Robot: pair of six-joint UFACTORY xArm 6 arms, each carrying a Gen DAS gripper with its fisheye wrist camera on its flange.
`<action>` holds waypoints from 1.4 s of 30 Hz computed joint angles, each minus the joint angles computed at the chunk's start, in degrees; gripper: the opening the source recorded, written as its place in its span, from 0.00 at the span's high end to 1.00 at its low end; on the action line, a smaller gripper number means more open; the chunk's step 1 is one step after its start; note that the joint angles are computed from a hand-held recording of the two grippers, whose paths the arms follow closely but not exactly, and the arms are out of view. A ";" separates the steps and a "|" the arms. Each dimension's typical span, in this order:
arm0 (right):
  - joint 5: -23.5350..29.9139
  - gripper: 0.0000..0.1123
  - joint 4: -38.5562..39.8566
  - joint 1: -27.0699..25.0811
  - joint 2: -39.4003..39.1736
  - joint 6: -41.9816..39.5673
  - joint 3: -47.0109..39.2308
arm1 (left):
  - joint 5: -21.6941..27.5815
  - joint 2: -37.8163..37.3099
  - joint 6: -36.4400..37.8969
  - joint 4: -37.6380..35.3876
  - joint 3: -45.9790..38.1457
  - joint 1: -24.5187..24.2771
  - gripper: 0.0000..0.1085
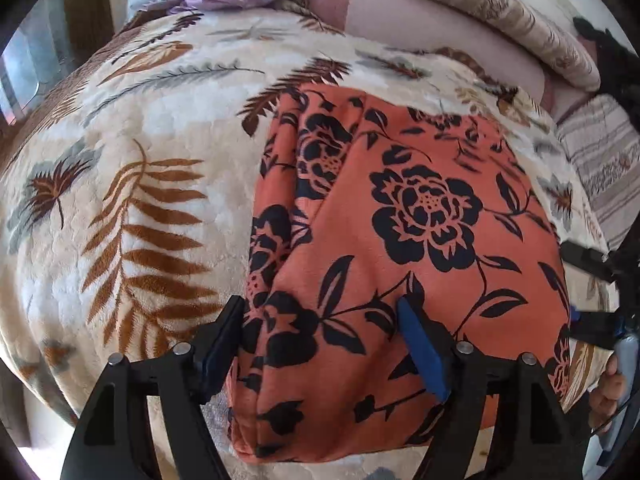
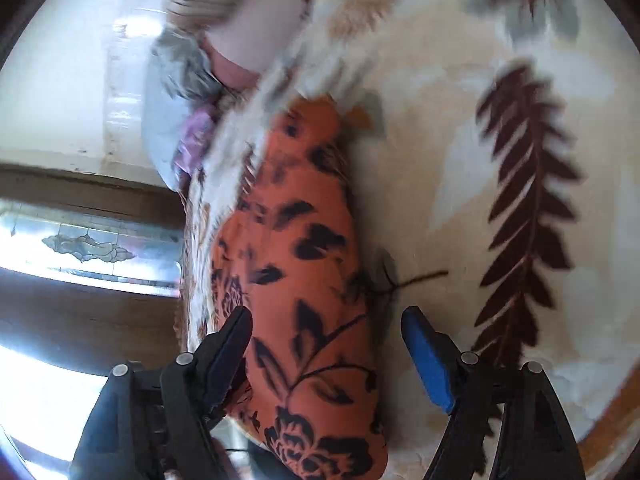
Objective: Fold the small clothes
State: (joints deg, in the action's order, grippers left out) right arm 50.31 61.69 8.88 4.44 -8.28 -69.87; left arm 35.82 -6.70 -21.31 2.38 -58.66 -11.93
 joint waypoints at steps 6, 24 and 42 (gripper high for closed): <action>-2.73 0.63 -13.68 4.25 0.99 -0.71 -2.99 | 0.78 -0.71 1.88 -1.52 0.03 0.67 0.23; -7.47 0.67 -26.10 9.69 -7.10 2.71 5.67 | -1.96 -0.67 4.54 -4.75 1.70 0.98 0.19; -2.36 0.68 -11.25 3.28 13.91 0.98 -17.77 | -1.78 -3.09 1.94 1.66 4.40 0.20 0.19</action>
State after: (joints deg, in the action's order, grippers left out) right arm 47.94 50.44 12.16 18.35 -7.30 -87.64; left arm 34.04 -9.79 -19.37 4.04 -54.25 -11.72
